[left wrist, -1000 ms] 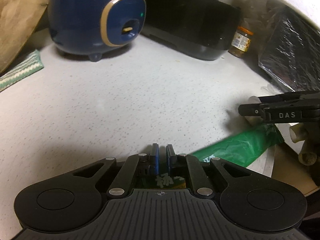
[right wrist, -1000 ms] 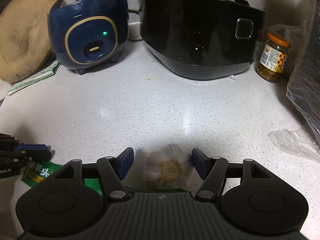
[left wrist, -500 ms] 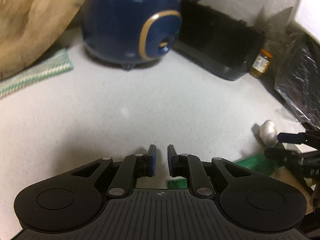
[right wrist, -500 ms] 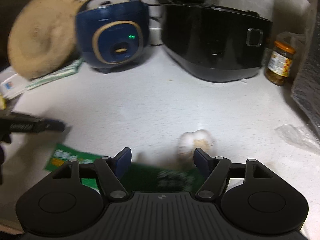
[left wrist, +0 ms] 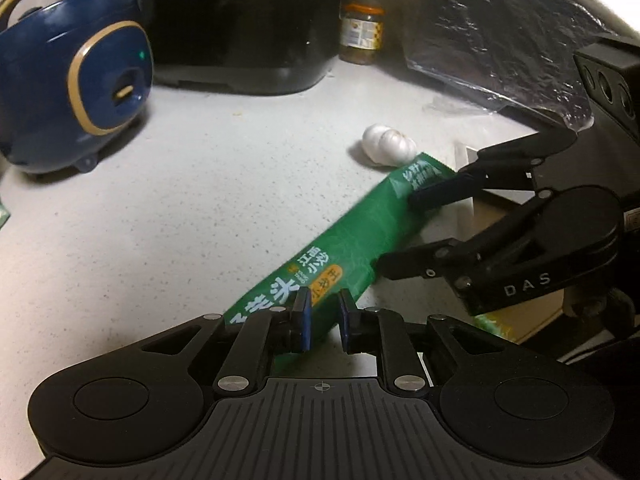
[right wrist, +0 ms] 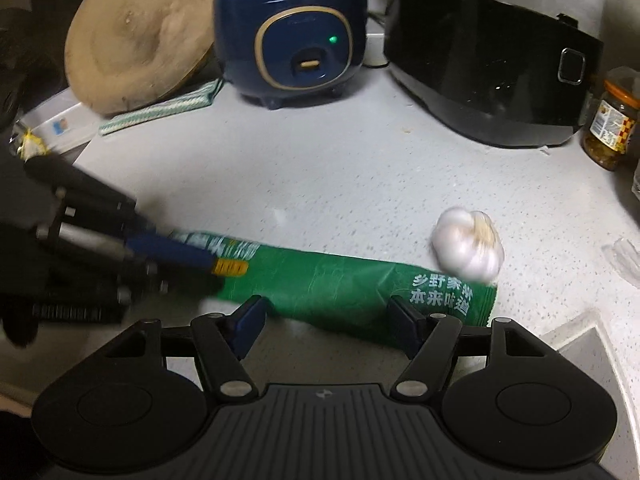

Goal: Collect trash

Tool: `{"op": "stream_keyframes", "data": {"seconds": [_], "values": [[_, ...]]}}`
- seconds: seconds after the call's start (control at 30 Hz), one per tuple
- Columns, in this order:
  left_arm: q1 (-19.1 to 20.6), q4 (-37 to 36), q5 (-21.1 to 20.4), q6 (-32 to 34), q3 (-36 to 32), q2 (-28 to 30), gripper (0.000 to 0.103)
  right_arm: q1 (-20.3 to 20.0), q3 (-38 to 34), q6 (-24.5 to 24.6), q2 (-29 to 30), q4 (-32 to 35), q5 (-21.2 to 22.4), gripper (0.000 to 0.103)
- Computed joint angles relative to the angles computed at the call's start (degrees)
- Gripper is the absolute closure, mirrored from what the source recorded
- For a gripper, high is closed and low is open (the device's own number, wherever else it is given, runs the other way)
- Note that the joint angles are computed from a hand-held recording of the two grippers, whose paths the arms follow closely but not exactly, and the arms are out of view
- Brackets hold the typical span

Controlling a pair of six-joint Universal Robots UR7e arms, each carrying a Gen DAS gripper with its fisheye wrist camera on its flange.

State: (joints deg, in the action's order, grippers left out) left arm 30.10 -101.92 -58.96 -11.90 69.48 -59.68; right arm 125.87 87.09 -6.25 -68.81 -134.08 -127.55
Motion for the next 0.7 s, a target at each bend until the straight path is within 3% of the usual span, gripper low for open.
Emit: {"op": "stream_keyframes", "data": {"seconds": [0.27, 0.33, 0.4, 0.5, 0.63, 0.7], "values": [[0.0, 2.1, 0.0, 1.8, -1.7, 1.5, 0.085, -0.2, 1.1, 1.6, -1.1, -0.1, -0.6, 0.034], [0.1, 2.5, -1.7, 2.8, -2.6, 1.8, 0.084, -0.3, 1.2, 2.6, -1.4, 0.4, -1.1, 0.034], [0.1, 0.9, -3.3, 6.1, -3.0, 1.5, 0.082, -0.1, 1.1, 3.6, -1.7, 1.1, -1.7, 0.034], [-0.1, -0.5, -1.6, 12.1, -3.3, 1.8, 0.082, 0.2, 1.9, 4.0, -2.8, 0.7, -2.5, 0.034], [0.9, 3.4, 0.1, 15.6, -5.4, 3.9, 0.082, 0.4, 2.9, 5.9, -4.3, 0.6, -4.5, 0.034], [1.3, 3.9, -1.6, 18.0, -5.4, 4.0, 0.082, 0.5, 3.3, 7.2, -5.0, 1.0, -5.6, 0.034]]}}
